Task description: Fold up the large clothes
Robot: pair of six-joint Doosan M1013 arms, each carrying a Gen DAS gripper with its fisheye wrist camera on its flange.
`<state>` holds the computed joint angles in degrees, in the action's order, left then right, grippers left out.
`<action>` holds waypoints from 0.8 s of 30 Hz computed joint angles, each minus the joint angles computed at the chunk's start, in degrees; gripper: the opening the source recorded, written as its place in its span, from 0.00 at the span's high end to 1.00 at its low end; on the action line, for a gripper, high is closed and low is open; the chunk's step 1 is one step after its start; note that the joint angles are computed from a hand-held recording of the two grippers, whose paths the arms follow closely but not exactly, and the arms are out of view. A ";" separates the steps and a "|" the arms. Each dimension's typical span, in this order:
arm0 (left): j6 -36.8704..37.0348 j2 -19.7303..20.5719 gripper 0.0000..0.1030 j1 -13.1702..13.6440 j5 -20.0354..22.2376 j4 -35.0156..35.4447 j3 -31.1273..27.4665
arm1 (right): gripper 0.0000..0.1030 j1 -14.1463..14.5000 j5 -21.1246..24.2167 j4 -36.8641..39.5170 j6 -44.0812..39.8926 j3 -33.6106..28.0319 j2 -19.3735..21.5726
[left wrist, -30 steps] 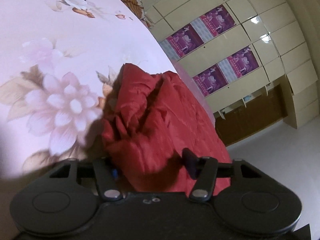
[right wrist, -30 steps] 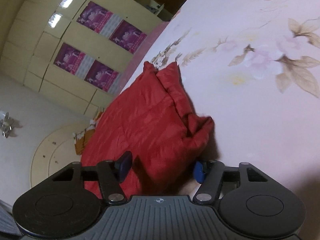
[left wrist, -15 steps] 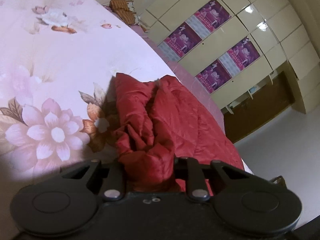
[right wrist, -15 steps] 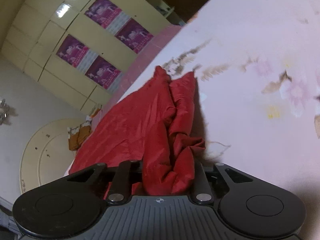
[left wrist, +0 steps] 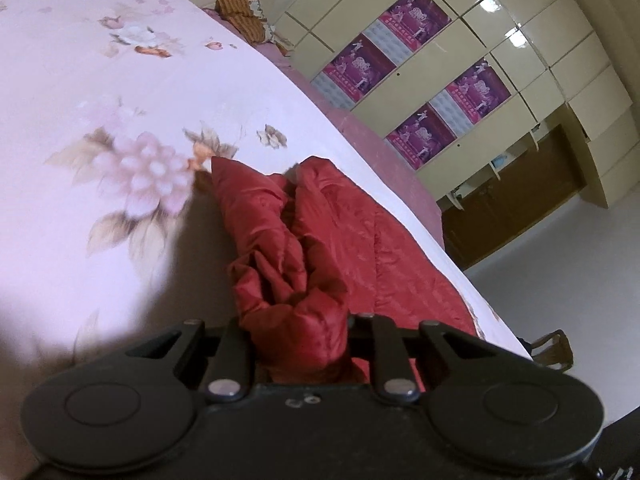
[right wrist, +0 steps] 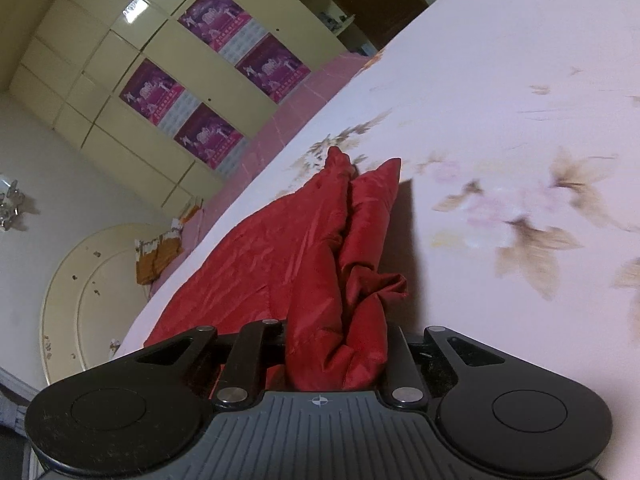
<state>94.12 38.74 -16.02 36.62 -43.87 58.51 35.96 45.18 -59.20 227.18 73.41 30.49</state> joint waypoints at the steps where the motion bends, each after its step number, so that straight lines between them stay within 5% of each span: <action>1: 0.71 -0.85 0.81 -0.03 -0.45 -0.57 1.33 | 0.84 0.39 0.18 -0.24 0.24 0.78 -0.58; 24: 10.91 -13.78 0.81 1.07 -6.12 -13.93 23.52 | 0.84 7.17 1.05 -3.76 6.69 11.55 -7.98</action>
<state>105.03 24.96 -14.95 30.51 -57.80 82.03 43.12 46.24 -62.96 233.87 84.96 22.51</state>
